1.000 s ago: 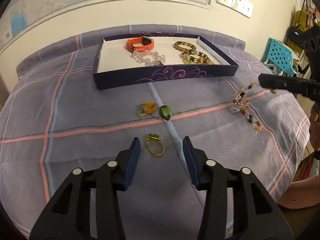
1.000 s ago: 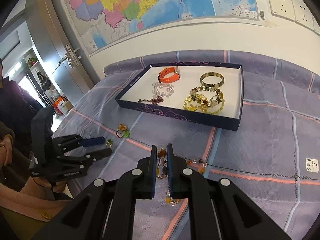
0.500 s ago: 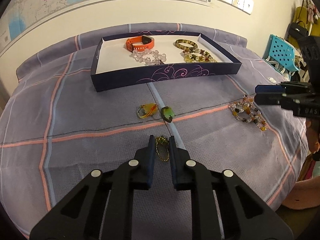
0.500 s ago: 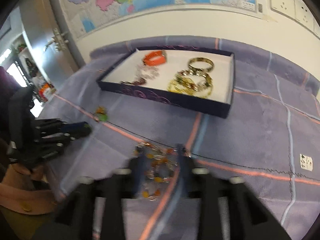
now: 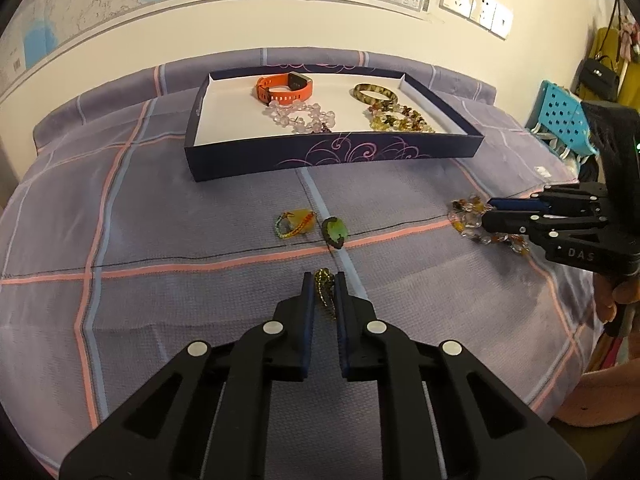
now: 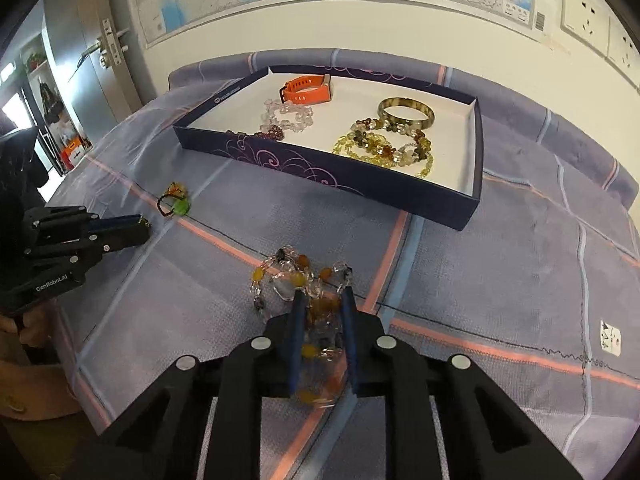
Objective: Organize jewelry
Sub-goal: 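Carry the gold ring with the left gripper while the right carries the necklace over the tray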
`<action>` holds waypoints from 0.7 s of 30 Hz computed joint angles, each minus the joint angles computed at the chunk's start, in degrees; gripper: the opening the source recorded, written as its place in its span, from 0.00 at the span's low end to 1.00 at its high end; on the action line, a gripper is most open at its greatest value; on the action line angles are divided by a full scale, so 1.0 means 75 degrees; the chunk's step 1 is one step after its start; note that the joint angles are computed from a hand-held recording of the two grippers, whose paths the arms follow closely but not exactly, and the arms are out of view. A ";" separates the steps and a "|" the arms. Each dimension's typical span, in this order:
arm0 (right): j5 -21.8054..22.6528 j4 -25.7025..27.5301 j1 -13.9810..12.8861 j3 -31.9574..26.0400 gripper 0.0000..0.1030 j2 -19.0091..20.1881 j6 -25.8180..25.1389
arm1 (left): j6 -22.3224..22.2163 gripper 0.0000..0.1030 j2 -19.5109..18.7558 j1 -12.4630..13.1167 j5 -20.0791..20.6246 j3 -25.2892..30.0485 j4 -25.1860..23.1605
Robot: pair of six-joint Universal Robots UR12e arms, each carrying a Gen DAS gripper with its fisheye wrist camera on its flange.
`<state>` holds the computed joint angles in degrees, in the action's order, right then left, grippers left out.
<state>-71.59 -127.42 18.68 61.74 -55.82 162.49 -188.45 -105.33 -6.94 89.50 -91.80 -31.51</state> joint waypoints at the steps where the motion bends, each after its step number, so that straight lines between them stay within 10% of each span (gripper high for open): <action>1: 0.0097 0.0019 -0.0018 -0.0011 0.04 -0.0002 0.0046 | -0.0003 0.10 0.0006 0.0008 -0.0043 -0.0003 0.0028; 21: 0.1937 -0.0987 -0.0367 -0.0483 0.04 -0.0091 0.0861 | -0.0028 0.10 0.0106 0.0154 -0.0576 0.0162 0.0634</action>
